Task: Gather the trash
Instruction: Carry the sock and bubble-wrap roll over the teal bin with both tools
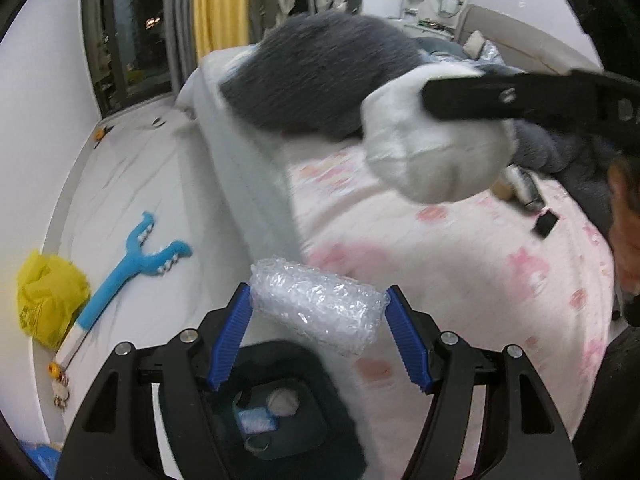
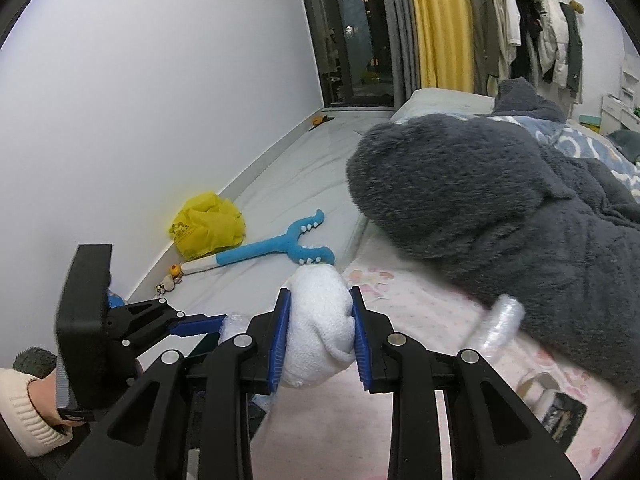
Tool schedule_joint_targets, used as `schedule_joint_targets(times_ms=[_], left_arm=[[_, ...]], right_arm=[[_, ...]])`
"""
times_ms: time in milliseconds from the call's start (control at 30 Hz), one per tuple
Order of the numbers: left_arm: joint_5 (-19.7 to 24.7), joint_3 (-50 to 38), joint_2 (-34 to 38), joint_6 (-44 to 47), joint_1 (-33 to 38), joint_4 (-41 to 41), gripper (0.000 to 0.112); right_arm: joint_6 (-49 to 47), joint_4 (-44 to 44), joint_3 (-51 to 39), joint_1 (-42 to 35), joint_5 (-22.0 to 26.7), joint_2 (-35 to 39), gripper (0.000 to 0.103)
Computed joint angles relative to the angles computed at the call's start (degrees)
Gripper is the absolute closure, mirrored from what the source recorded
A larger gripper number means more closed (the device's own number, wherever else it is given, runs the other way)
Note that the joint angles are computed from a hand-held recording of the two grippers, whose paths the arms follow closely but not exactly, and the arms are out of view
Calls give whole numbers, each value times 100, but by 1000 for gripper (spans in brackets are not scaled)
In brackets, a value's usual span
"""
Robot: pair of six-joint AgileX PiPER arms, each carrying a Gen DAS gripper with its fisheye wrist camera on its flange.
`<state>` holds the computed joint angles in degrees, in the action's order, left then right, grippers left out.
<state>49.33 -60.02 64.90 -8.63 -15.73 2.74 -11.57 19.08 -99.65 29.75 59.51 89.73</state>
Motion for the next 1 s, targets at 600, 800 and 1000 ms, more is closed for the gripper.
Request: schedule_joint_targets(times_ms=[600, 800, 1000], left_arm=[[498, 1043, -444, 1757, 1854, -1172, 42], [630, 1279, -448, 2045, 2097, -1231, 42], [785, 1436, -377, 2410, 2506, -1348, 42]], right_arm=[[882, -556, -65, 1139, -60, 415, 74], [998, -675, -243, 1372, -20, 684, 74], [1107, -791, -411, 1599, 51, 961, 74]])
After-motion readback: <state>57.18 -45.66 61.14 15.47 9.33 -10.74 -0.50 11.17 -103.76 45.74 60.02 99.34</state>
